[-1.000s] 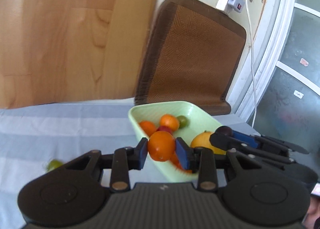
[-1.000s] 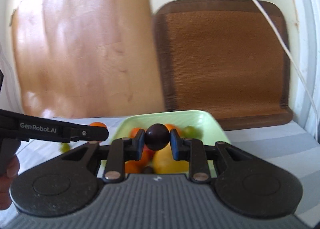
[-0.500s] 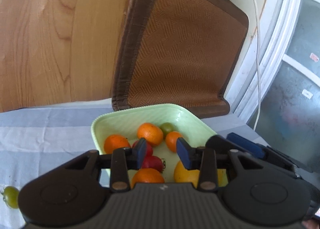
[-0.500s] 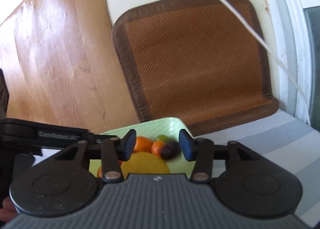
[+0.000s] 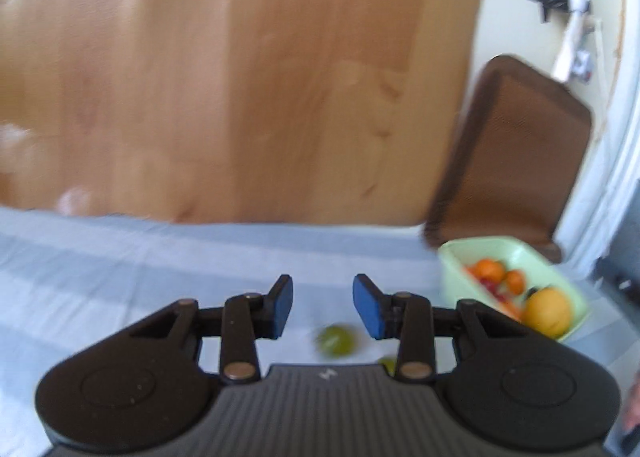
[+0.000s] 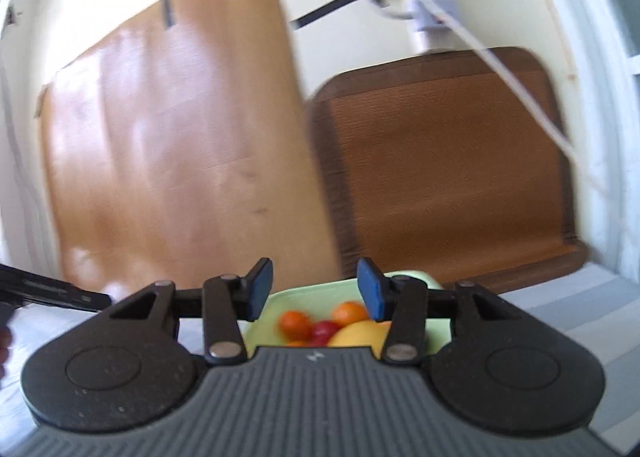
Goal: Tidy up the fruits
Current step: 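Withdraw both tools and move toward the two green tomatoes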
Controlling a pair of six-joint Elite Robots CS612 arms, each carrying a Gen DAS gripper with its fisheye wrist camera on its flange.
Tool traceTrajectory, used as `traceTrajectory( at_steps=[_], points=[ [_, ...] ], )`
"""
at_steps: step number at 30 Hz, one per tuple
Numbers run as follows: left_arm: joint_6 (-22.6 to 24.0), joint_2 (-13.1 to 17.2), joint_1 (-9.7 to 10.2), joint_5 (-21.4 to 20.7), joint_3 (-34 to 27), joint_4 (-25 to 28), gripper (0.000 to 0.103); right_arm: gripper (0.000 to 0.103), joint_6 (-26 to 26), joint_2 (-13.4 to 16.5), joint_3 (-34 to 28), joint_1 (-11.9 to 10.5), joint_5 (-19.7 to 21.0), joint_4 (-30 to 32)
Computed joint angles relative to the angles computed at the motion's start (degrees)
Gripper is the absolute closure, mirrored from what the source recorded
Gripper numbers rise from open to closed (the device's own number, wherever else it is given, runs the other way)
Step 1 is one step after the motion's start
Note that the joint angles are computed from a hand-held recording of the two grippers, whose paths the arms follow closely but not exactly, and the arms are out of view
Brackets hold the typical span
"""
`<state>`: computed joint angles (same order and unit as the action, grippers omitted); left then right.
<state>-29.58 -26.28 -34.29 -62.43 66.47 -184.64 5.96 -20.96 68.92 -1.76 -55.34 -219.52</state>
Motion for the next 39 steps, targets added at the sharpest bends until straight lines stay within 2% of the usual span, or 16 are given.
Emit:
traceTrajectory(
  at_steps=[4, 7, 10, 12, 19, 25, 39],
  points=[
    [-2.5, -0.5, -1.19, 6.9, 2.2, 5.4, 0.069, 0.053, -6.2, -3.0, 5.1, 1.3, 4.4, 7.9],
    [-6.7, -0.8, -1.63, 6.9, 3.9, 6.4, 0.066, 0.053, -8.6, -4.5, 8.2, 2.4, 4.6, 13.2],
    [-6.9, -0.8, -2.11, 6.7, 4.7, 5.9, 0.065, 0.053, -8.7, -5.7, 10.4, 3.0, 3.0, 15.3],
    [-5.0, -1.0, -2.76, 7.9, 5.6, 4.8, 0.062, 0.053, -7.0, -6.1, 11.1, 3.3, 2.0, 15.4],
    [-0.1, -0.6, -3.88, 10.6, 6.1, 1.0, 0.062, 0.053, -1.9, -6.2, 12.3, 3.9, -3.5, 14.2],
    [4.2, 0.2, -4.49, 12.0, 5.7, -2.0, 0.062, 0.053, 3.9, -5.4, 12.0, 3.7, -5.0, 11.1],
    [5.4, 0.3, -4.56, 11.6, 6.1, -4.1, 0.062, 0.053, 5.5, -5.2, 11.9, 3.7, -5.9, 10.1]
  ],
)
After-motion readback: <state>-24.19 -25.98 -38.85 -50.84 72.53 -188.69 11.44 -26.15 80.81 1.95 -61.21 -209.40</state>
